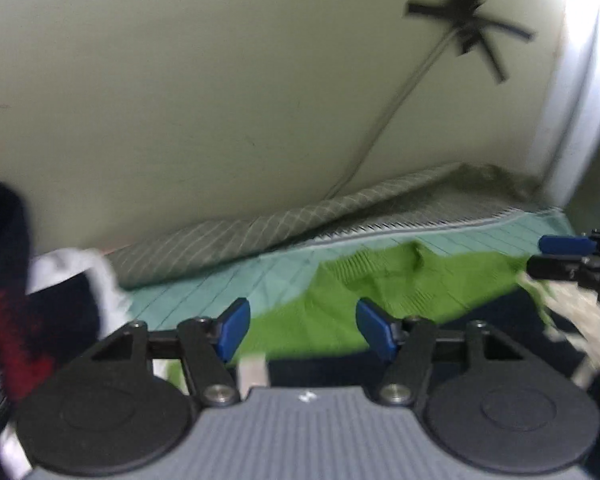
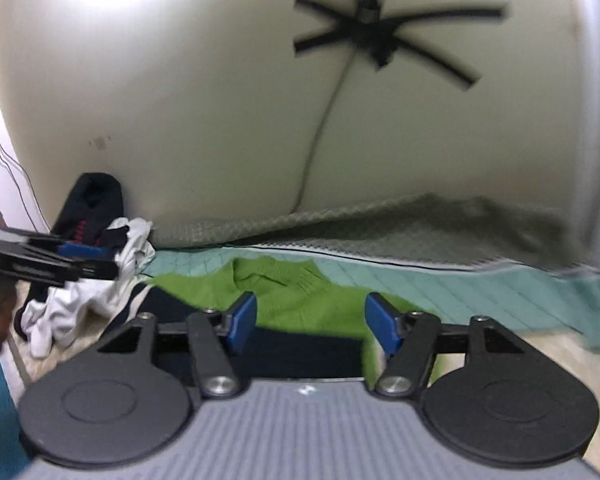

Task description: Fold small clothes

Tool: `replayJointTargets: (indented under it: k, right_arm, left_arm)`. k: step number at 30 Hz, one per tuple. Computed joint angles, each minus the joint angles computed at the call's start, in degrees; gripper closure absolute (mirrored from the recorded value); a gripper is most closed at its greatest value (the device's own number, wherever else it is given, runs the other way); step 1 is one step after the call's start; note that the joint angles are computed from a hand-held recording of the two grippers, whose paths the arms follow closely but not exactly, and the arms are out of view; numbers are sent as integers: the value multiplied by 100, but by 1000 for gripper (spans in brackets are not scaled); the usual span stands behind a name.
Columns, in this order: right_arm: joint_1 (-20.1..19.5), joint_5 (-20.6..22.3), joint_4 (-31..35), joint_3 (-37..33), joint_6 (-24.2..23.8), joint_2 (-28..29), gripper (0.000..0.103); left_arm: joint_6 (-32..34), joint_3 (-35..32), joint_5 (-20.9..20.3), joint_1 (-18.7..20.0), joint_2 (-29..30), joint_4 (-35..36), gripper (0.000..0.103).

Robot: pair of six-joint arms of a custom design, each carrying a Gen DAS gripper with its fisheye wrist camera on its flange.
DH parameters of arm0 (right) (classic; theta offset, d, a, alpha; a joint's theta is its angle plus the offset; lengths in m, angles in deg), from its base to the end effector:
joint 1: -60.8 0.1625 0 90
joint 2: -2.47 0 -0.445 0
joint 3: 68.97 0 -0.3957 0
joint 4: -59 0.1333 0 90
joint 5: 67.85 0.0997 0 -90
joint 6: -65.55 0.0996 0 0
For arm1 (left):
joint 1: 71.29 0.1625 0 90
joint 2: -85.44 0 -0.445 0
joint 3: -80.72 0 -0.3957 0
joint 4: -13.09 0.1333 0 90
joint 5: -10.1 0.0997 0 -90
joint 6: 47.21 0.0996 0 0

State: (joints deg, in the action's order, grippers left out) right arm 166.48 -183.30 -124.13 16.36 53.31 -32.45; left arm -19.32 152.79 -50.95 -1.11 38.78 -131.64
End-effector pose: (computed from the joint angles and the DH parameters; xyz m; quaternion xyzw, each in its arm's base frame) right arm 0.2902 -0.6989 0.1139 0.1413 -0.9010 0.3613 0.1944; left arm -0.0979 -0.8070 0.2892 0.3210 0.8823 -0.2274 0.2585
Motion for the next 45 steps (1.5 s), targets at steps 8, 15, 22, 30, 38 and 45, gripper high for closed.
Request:
replayJointTargets:
  k: [8,15,22,30,38,45]
  right_arm:
    - [-542,470,1797,-2141,394,1175,42]
    - [-562,592,1841,-2306,-25,1378,93]
    - [-165,652,136,-599,-285,444,96]
    - [712,198,-1952,1927,-627,-406,96]
    - [1182,-906,-3280,2859,-236,181,87]
    - [1281,-556,-3609,3138,-544,59,53]
  left_arm:
    - [-649,-1932,-257,339,1345,1514,73]
    - [-307,-1085,-471,254,898,677,92]
    - [344,1310,-1192,-80,-817,-882,92]
    - [301,3784,-2201,21,-2857,-1383,92]
    - [113,4526,-1540,299,-3024,-1298,80]
    - [264,4352,-2581,636,-3671,-761,58]
